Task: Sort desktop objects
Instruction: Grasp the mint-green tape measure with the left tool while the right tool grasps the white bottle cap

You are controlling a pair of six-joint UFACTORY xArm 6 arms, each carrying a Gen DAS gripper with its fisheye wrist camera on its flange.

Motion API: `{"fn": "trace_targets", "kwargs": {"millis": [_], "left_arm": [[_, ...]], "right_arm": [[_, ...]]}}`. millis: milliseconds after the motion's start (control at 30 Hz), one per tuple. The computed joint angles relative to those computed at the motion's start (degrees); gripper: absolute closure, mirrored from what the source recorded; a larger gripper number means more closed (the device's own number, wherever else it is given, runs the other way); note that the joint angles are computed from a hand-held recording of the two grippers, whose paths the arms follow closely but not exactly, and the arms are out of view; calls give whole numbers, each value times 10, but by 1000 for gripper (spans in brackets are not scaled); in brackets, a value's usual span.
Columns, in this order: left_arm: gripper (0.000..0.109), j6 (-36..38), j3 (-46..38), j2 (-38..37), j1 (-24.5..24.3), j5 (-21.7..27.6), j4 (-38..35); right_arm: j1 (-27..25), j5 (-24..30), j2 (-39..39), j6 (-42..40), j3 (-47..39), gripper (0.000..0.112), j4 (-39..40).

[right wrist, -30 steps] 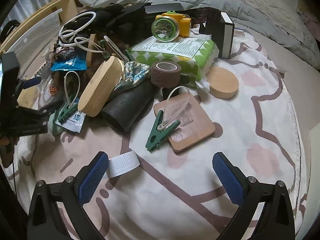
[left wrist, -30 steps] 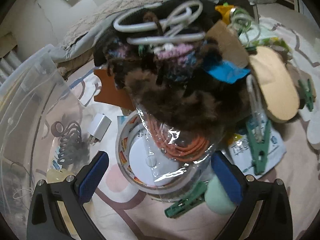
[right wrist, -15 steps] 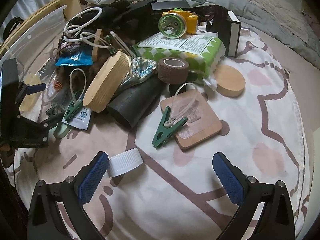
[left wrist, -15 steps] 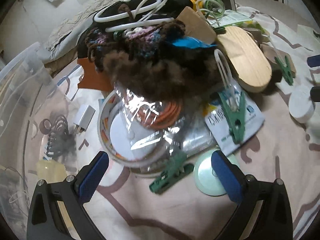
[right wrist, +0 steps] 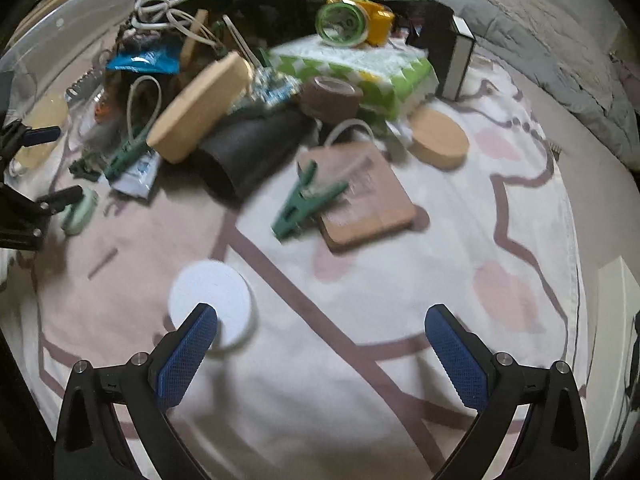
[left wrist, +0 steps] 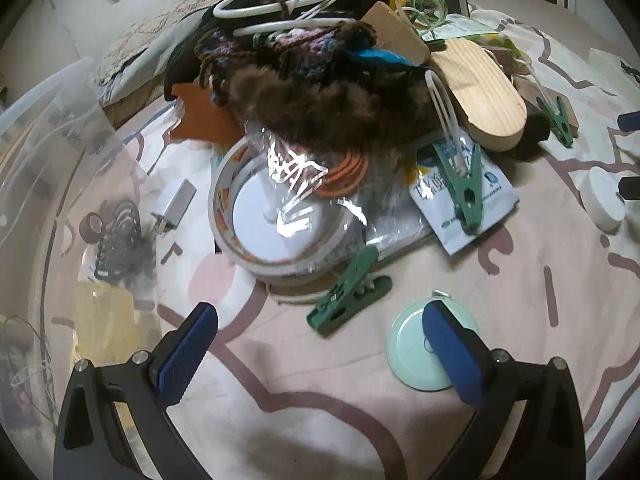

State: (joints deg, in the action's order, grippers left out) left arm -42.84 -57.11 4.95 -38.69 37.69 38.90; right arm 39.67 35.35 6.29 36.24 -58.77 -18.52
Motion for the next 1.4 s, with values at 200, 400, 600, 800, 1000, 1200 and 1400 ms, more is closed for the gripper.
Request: {"fn": "trace_targets", "kwargs": {"millis": [200,400,600,800,1000,1200,1400], "left_arm": [[6,4,40,-38,12,-28,-62],[6,11,87,-76,4,-115,-94],[6,31,94,-56,-7,-140,-121],[6,44,103,-39,7,-152,-133],[6,78,125,-39,18,-190,-193],[6,69,128,-35,17,-196,-189],[6,57,127,-32,16,-199,-178]], "right_arm": [[-5,-53,-27,-14,33,9,35],[10,-116,-10,-75,39,9,106],[23,-145,15,-92,35,9,99],[31,-145,46,-61,28,9,38],[33,-139,52,-48,19,9,18],[34,-119,65,-39,-2,9,14],[32,-116,72,-40,-10,9,15]]}}
